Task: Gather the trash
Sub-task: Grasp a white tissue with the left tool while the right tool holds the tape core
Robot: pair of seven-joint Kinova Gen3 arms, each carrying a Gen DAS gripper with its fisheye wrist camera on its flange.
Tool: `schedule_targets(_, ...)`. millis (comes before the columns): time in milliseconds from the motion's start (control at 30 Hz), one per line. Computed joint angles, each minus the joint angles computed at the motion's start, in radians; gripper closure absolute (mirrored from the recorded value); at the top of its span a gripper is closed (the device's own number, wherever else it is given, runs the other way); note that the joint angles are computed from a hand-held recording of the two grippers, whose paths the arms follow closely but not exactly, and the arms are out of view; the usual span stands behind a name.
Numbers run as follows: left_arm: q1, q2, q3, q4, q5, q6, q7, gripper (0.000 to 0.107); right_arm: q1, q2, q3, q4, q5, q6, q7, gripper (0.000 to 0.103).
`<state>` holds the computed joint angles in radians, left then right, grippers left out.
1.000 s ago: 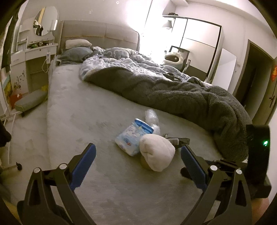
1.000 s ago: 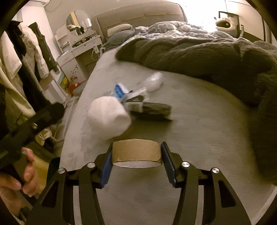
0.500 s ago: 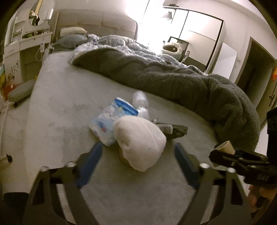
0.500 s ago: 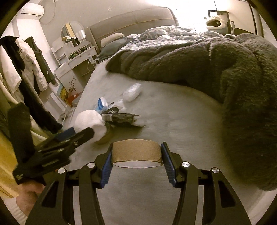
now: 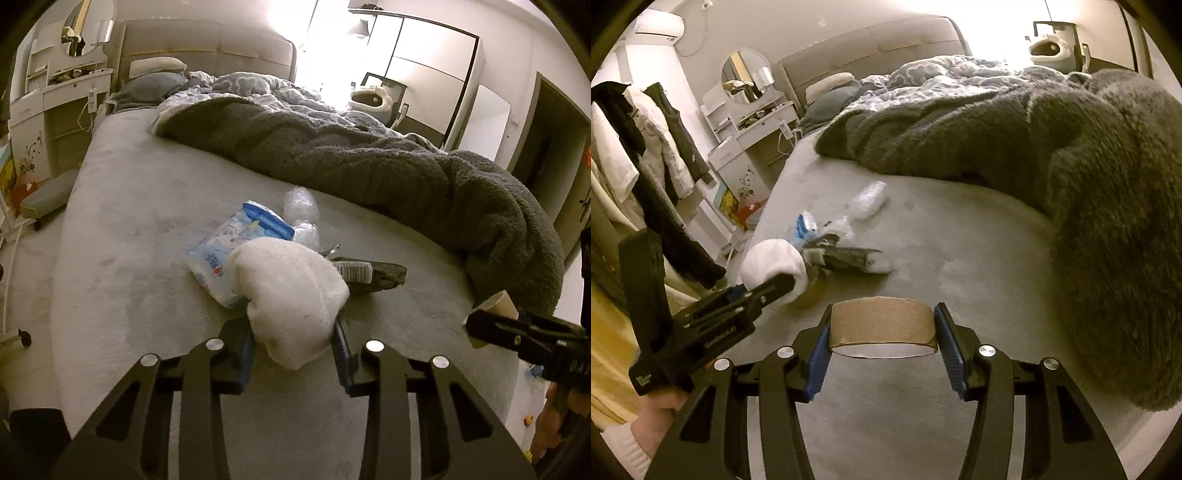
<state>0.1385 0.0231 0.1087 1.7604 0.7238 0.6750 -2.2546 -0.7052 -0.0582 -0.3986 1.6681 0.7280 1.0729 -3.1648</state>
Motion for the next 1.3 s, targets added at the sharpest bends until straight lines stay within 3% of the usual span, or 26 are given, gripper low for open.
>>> schedule_targets(667, -0.09, -0.123, -0.143, 0.029, 0.082, 0.186, -0.18, 0.07, -0.113, 0.118, 0.052, -0.137, 0.09, 0.009, -0.03, 0.05)
schedule_targets(1000, -0.189, -0.126, -0.209, 0.011, 0.035, 0.289, -0.207, 0.07, -0.196, 0.197, 0.109, -0.221, 0.105, 0.014, -0.04, 0.05)
schedule_targets(1300, -0.291, -0.096, -0.249, 0.017, -0.028, 0.375, -0.253, 0.07, -0.314, 0.301, 0.165, -0.372, 0.105, 0.059, 0.03, 0.05)
